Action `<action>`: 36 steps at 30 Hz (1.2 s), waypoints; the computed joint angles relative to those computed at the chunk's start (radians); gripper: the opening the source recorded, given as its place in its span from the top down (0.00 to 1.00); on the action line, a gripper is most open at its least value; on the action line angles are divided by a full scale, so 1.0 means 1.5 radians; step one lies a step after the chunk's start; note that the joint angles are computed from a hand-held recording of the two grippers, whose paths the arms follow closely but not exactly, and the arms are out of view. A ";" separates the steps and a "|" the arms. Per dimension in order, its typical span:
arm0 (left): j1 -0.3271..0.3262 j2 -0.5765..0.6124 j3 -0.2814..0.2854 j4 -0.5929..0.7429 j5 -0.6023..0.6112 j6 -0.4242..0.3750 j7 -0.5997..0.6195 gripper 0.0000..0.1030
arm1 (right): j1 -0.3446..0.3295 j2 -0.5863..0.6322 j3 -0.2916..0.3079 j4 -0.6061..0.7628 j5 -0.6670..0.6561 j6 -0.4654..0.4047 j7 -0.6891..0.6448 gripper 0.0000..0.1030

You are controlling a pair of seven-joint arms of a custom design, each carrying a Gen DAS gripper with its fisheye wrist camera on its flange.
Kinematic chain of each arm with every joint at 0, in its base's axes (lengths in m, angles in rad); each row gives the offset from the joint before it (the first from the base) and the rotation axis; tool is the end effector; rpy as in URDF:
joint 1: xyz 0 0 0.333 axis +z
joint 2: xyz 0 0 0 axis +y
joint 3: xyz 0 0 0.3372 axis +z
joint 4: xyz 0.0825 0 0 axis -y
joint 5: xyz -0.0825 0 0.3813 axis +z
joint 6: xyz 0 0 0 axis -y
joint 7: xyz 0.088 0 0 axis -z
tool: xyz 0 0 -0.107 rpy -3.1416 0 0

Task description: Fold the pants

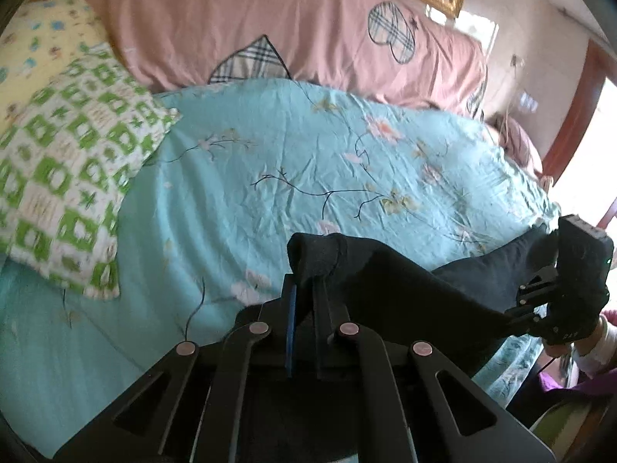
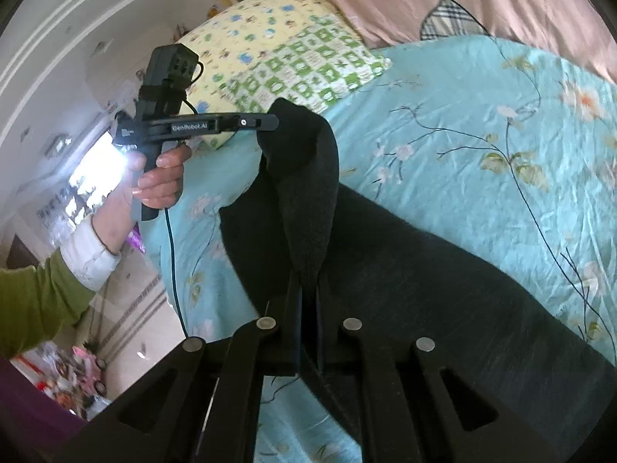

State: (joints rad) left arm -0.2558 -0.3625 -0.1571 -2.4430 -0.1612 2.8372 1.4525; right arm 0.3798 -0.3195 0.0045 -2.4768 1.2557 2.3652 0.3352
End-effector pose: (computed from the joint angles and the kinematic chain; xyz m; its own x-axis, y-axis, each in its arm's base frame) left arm 0.4298 -0.1868 0.5438 -0.2307 -0.9590 0.1645 -0.7436 0.0647 -0.6655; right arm 0.4114 0.1790 0.4572 0.7361 -0.5041 -0.4518 -0.6496 -0.3386 -0.6807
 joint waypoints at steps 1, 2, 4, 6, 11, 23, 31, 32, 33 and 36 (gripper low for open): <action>0.006 -0.016 -0.008 -0.022 0.002 0.017 -0.015 0.95 | 0.002 -0.006 0.005 -0.008 -0.002 0.008 -0.005 0.94; 0.005 -0.027 -0.009 -0.039 -0.001 0.031 -0.025 0.95 | 0.004 -0.009 0.007 -0.012 -0.005 0.012 -0.008 0.94; 0.004 -0.054 -0.014 -0.080 -0.009 0.066 -0.053 0.95 | 0.009 -0.016 0.010 -0.022 -0.010 0.019 -0.014 0.94; 0.010 -0.072 -0.024 -0.109 -0.003 0.091 -0.084 0.95 | 0.016 -0.025 0.011 -0.034 -0.008 0.026 -0.027 0.94; 0.037 -0.095 -0.054 -0.162 0.021 0.141 -0.169 0.94 | 0.031 -0.033 0.021 -0.051 -0.020 0.061 -0.033 0.94; 0.085 -0.196 -0.122 -0.253 0.062 0.108 -0.399 0.66 | 0.071 -0.043 0.014 -0.070 -0.049 0.107 -0.018 0.87; 0.085 -0.280 -0.146 -0.288 0.093 0.057 -0.535 0.49 | 0.075 -0.065 -0.003 -0.081 -0.016 0.075 -0.034 0.70; 0.085 -0.287 -0.149 -0.287 0.099 0.051 -0.549 0.49 | 0.073 -0.069 -0.004 -0.083 -0.010 0.072 -0.036 0.70; 0.093 -0.297 -0.164 -0.282 0.107 0.031 -0.571 0.49 | 0.070 -0.071 -0.004 -0.083 -0.006 0.069 -0.037 0.69; 0.102 -0.307 -0.186 -0.264 0.135 -0.005 -0.615 0.45 | 0.059 -0.078 -0.009 -0.086 0.006 0.056 -0.038 0.68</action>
State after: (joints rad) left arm -0.1021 -0.8236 -0.4367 -2.8383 0.0410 2.8304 0.5302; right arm 0.4690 -0.4365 -0.0087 -2.6056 1.2643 2.4492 0.2789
